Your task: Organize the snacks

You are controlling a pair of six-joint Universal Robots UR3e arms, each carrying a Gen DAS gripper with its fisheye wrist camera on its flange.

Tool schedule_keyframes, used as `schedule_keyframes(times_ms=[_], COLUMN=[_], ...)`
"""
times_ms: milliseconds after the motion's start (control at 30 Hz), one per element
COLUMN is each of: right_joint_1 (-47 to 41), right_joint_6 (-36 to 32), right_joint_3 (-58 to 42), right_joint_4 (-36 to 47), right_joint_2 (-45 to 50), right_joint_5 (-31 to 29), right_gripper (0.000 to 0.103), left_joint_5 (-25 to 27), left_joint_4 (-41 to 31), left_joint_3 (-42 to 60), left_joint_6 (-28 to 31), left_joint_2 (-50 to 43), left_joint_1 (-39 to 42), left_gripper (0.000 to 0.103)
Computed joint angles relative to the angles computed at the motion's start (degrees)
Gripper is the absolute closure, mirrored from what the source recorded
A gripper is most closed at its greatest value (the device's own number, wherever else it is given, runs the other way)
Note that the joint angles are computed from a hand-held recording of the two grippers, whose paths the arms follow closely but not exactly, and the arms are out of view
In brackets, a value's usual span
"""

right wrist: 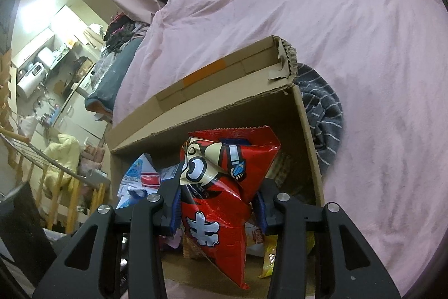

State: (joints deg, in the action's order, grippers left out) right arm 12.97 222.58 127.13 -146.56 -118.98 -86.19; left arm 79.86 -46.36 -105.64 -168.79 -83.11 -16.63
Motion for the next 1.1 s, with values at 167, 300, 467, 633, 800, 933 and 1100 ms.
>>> schedule_keyframes(times_ms=[167,300,467,633,800,933,1100], right_joint_1=[1.1,3.2,7.9,13.4,20.0,27.6,37.1], right_joint_6=[0.2,-0.1,-0.6,0.5,4.8,9.3,16.2], right_joint_3=[-0.9,-1.5,-4.4,-7.1,-8.4,-11.1,-15.4], right_joint_4=[-0.2,-2.1,-1.4,-0.1,1.6,4.2,11.0], right_joint_2=[-0.1,-1.0,0.2,1.2,0.4,2.3,5.7], right_joint_5=[-1.6,-5.3,-11.9,-19.2,-26.4,-35.2,-45.8], right_gripper=[0.035,0.008,0.002,0.000,0.000,0.000,0.000], left_joint_5=[0.7,0.0,2.1,1.0,-1.1,-4.3,-11.0], left_joint_4=[1.8,2.9,3.9,2.2,-1.3,-5.5,-13.2], left_joint_3=[-1.7,-3.3,-4.0,-3.9,-4.3,-5.5,-7.8], left_joint_6=[-2.6,-2.9,-3.0,-3.2,-2.3,0.3,7.1], left_joint_2=[1.8,4.4,6.7,9.6,13.9,19.6,29.8], left_joint_1=[0.2,1.5,2.0,4.6,8.7,13.8,23.3], left_gripper=[0.028,0.025,0.025,0.017,0.000,0.000,0.000])
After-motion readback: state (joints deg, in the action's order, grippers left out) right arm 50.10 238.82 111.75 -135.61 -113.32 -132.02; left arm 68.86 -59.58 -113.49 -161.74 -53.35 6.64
